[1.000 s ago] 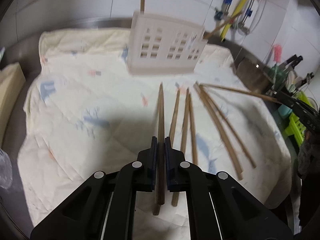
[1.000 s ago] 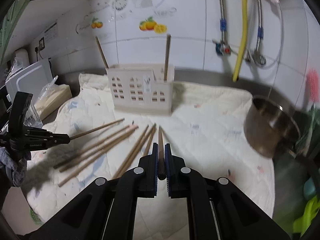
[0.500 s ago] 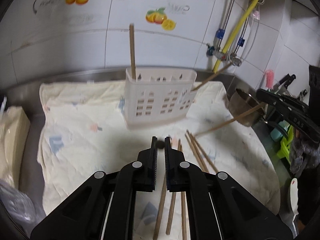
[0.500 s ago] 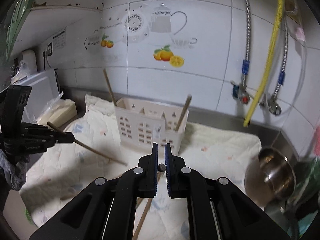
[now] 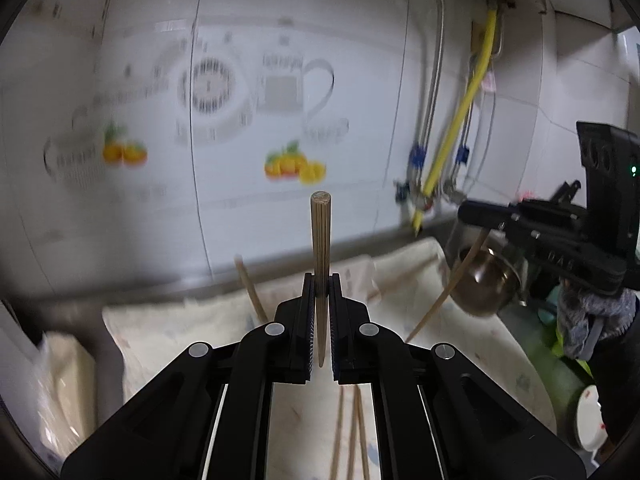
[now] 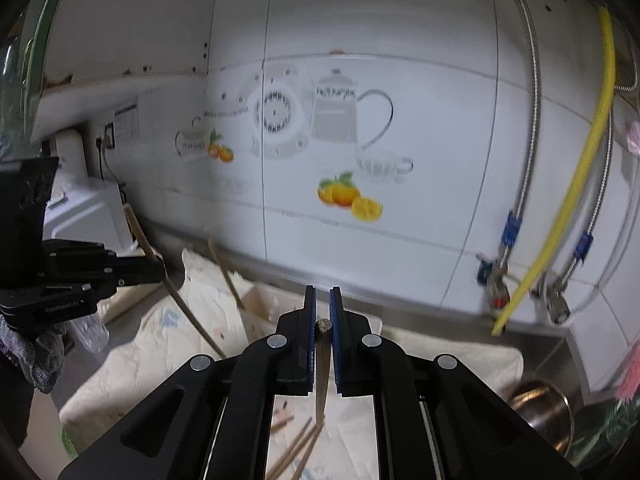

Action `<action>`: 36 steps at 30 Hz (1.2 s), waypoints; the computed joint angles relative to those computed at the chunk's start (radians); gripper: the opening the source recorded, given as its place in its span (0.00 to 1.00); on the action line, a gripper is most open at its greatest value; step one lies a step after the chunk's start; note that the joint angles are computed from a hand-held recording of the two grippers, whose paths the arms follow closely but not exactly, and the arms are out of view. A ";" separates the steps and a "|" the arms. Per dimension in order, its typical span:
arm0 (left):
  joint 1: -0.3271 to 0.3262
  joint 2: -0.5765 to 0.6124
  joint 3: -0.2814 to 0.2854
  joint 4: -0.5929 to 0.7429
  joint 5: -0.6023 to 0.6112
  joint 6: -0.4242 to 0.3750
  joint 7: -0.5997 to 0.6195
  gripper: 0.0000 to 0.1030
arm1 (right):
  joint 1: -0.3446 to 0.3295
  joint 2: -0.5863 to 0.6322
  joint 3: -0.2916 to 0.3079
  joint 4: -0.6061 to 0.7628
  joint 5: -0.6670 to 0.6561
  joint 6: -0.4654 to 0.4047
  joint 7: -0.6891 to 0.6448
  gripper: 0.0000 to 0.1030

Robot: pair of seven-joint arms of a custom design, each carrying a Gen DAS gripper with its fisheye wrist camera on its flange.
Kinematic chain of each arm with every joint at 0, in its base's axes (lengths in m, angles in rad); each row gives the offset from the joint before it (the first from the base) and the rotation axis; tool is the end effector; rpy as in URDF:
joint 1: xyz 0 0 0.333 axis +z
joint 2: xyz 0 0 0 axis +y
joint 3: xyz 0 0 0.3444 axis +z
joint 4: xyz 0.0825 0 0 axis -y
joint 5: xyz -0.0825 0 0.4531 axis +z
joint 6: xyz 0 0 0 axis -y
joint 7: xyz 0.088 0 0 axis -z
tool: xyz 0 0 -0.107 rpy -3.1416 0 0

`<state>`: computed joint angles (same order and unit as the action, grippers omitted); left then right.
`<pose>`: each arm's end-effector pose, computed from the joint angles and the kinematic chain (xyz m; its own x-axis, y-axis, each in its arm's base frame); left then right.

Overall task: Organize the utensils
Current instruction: 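Carry the left tool's chopstick into the holder while the right tool inserts its chopstick, then open both tools to release the chopsticks in the holder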

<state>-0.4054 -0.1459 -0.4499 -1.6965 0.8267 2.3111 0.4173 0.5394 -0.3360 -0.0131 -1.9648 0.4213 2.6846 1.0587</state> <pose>0.4035 -0.4793 0.7580 -0.1080 -0.9912 0.0771 -0.4668 -0.0180 -0.8842 0.4895 0.2677 0.7625 0.6794 -0.7332 0.0280 -0.3157 -0.3265 -0.8909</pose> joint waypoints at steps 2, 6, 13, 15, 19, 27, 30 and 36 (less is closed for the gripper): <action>0.004 0.022 -0.004 0.044 0.033 -0.025 0.008 0.05 | -0.001 0.023 0.001 0.037 0.004 -0.001 0.007 0.06; -0.007 0.069 0.013 0.117 0.079 -0.070 0.018 0.05 | -0.018 0.072 0.017 0.112 -0.004 0.002 0.020 0.06; -0.041 0.132 0.078 0.166 0.104 -0.107 0.016 0.05 | -0.072 0.167 0.062 0.222 -0.072 0.045 0.096 0.06; -0.039 0.133 0.095 0.149 0.079 -0.086 0.005 0.05 | -0.088 0.191 0.076 0.238 -0.111 0.063 0.130 0.06; -0.026 0.126 0.116 0.100 0.020 -0.043 -0.005 0.05 | -0.107 0.235 0.090 0.258 -0.144 0.077 0.176 0.07; -0.007 0.115 0.117 0.049 -0.017 -0.010 -0.012 0.06 | -0.129 0.277 0.110 0.245 -0.164 0.057 0.210 0.07; -0.004 0.113 0.114 0.048 -0.021 -0.010 -0.012 0.06 | -0.135 0.285 0.114 0.241 -0.167 0.042 0.221 0.07; -0.007 0.115 0.110 0.057 -0.015 -0.021 -0.008 0.07 | -0.139 0.282 0.119 0.221 -0.178 0.037 0.238 0.07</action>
<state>-0.4122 -0.0314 -0.3402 -1.6395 0.8116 2.2903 0.4093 0.4003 -0.0535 0.1054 -1.7438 0.2437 2.7219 1.2965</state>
